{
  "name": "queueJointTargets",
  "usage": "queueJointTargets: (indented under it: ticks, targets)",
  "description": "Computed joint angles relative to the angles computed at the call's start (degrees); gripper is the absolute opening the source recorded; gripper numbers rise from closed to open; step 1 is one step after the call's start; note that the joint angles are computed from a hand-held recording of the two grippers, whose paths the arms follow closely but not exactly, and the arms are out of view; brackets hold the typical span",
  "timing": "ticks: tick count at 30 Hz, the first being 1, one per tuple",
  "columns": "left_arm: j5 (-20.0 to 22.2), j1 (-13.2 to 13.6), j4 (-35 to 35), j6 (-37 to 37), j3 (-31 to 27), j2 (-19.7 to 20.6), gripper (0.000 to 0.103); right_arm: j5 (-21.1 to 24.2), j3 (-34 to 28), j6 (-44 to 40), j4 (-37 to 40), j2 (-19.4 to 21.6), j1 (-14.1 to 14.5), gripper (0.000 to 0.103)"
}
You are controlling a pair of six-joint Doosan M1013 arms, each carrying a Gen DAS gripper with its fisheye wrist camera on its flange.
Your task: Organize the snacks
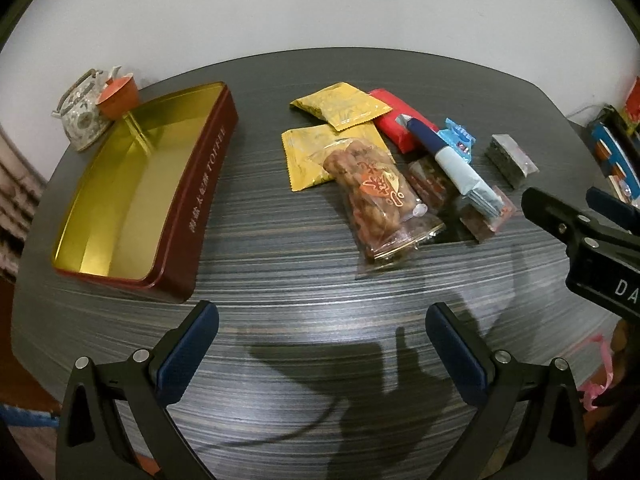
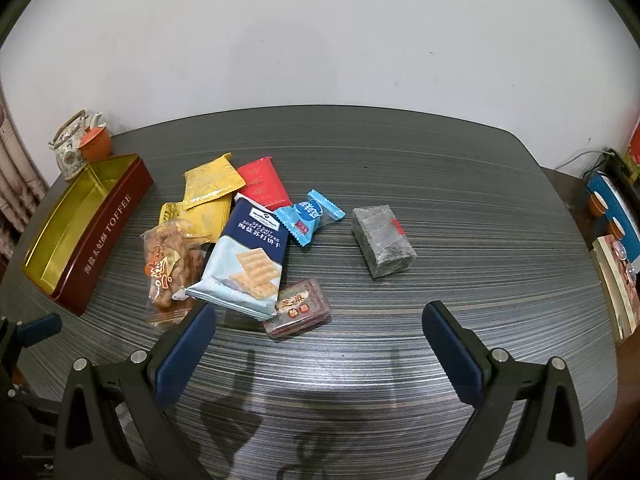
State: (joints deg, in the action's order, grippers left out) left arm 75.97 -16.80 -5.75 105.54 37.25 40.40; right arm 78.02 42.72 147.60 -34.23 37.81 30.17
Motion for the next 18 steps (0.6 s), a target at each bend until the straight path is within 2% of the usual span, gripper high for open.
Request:
queueJointTargets:
  ticks: [18]
  targets:
    - [-0.55, -0.32, 1.53, -0.62, 0.08, -0.16, 0.102, -0.01, -0.24, 0.13, 0.52, 0.16, 0.04, 0.102]
